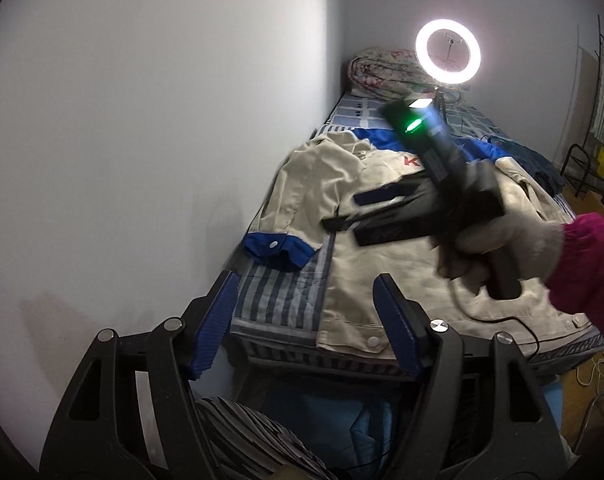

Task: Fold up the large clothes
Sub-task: 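Reach the right gripper to the blue sleeve cuff and grasp it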

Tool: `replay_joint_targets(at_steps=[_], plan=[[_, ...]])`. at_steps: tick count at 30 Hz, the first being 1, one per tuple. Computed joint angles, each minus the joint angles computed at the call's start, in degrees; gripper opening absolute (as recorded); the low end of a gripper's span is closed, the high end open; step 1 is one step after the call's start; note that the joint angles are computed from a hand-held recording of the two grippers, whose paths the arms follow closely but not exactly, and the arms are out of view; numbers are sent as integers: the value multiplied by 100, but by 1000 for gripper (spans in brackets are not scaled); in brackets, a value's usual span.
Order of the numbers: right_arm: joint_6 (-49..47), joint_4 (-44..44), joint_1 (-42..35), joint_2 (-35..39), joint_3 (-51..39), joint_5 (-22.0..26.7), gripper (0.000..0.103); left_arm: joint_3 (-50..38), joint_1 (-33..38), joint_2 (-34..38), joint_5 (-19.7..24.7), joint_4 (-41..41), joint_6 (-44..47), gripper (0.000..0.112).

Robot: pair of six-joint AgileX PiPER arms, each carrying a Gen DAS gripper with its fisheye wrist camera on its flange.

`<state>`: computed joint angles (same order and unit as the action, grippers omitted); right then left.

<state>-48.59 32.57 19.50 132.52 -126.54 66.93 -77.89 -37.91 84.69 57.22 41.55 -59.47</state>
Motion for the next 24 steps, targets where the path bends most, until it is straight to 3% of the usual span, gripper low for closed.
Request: replay_joint_targets(at_steps=[7, 15, 17, 18, 19, 22, 24], plan=[[72, -823, 667, 1082, -899, 57, 66, 190, 311, -101, -107, -261, 38, 67], [307, -1709, 1114, 1759, -1402, -349, 65, 383, 660, -117, -358, -519, 144, 67], [246, -1808, 1169, 1678, -1166, -612, 58, 429, 756, -80, -497, -591, 144, 67], [222, -1791, 1167, 1651, -1116, -674, 49, 432, 788, -74, -522, -641, 162, 67], [269, -1794, 1161, 1693, -1218, -639, 32, 401, 823, -37, -546, -704, 199, 67], [526, -1599, 1029, 2168, -2307, 49, 7, 344, 873, 23, -586, -776, 247, 67], [553, -1364, 883, 2145, -2428, 156, 3, 339, 841, 45, -601, -729, 195, 67]])
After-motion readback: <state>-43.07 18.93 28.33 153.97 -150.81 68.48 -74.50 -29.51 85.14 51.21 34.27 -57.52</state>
